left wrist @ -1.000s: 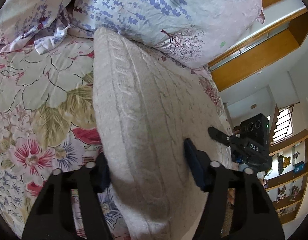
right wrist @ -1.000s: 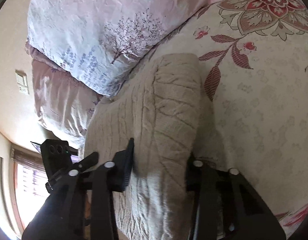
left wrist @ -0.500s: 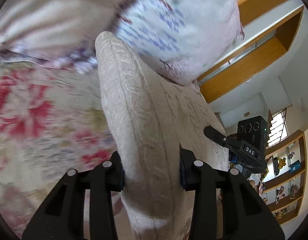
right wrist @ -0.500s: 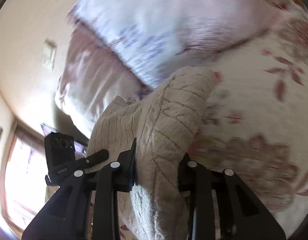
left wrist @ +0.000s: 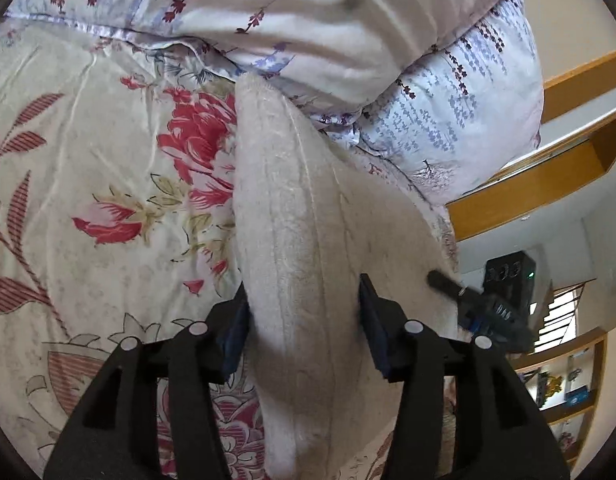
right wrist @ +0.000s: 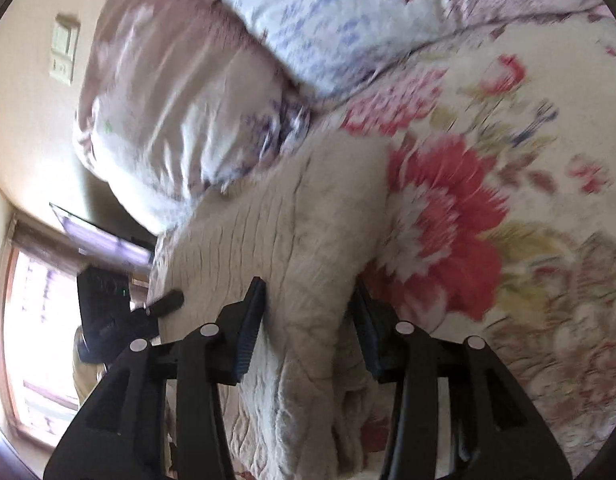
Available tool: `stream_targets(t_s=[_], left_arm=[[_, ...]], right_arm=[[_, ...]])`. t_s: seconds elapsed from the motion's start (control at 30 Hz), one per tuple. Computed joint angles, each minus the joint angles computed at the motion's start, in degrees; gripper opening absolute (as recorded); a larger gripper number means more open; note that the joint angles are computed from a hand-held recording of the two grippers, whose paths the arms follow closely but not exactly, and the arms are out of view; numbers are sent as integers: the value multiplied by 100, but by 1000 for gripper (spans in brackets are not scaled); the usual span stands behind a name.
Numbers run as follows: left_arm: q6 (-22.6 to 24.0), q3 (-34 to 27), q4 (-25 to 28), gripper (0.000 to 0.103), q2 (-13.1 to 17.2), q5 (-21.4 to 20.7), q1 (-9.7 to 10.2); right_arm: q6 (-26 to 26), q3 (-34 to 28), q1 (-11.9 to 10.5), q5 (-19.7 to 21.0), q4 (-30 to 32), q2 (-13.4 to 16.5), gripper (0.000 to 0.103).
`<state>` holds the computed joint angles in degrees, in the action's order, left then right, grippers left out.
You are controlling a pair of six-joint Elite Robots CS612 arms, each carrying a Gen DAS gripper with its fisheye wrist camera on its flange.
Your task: Fold small clothes
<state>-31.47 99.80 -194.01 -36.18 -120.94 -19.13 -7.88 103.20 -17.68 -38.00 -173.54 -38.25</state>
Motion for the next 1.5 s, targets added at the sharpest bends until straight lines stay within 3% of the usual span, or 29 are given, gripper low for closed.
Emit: stream_targets(t_s=[0.13, 0.17, 0.23, 0.33, 0.43, 0.5, 0.6, 0.67, 0.7, 0.8, 0.9, 1.03, 1.17, 1.27, 1.4, 1.47, 1.5], left_arm=[[-4, 100, -59, 58, -43, 172, -36], [2, 57, 9, 60, -53, 213, -37], [35, 121, 19, 65, -99, 319, -42], [130, 208, 21, 69, -161, 550, -83], [322, 241, 71, 71, -224, 895, -179], [401, 250, 83, 71, -249, 1053, -226], [423, 351, 12, 70, -320, 1162, -252], [470, 460, -98, 70, -378, 1230, -261], [507, 527, -164, 70, -413, 1257, -266], [616, 723, -316, 70, -510, 1359, -292], [765, 872, -393, 70, -569, 1386, -322], [1082, 950, -195, 70, -609, 1690, -430], [1006, 832, 106, 71, -533, 1909, -468], [1172, 814, 149, 71, -536, 2351, -593], [1219, 933, -66, 71, -573, 2622, -685], [1288, 1153, -557, 72, -622, 2889, -750], [1327, 1257, -766, 75, -647, 3088, -786]], right_arm=[[512, -121, -27, 69, -450, 110, 44], [490, -156, 1, 28, -506, 133, 30], [492, -156, 95, -290, -876, 137, 12], [714, -142, 207, -932, -1547, 138, 10], [849, -310, 340, -1662, -1185, 162, 9], [806, -361, 351, -1700, -1004, 175, 10], [642, -188, 313, -1669, -1118, 34, 17], [539, 80, 285, -1648, -1501, -101, 36], [479, 188, 257, -1569, -1670, -138, 40], [71, 608, 128, -980, -2169, -265, 41], [-529, 900, 128, -701, -2109, -403, 41], [-1361, 1113, 320, -1097, -1985, -537, 41], [-1267, 942, 659, -2528, -1999, -400, 45], [-890, 857, 728, -2691, -2222, -303, 48], [-709, 898, 817, -2873, -2510, -282, 53], [-559, 1049, 762, -2762, -2761, -331, 75], [-492, 1150, 723, -2721, -2984, -352, 80]])
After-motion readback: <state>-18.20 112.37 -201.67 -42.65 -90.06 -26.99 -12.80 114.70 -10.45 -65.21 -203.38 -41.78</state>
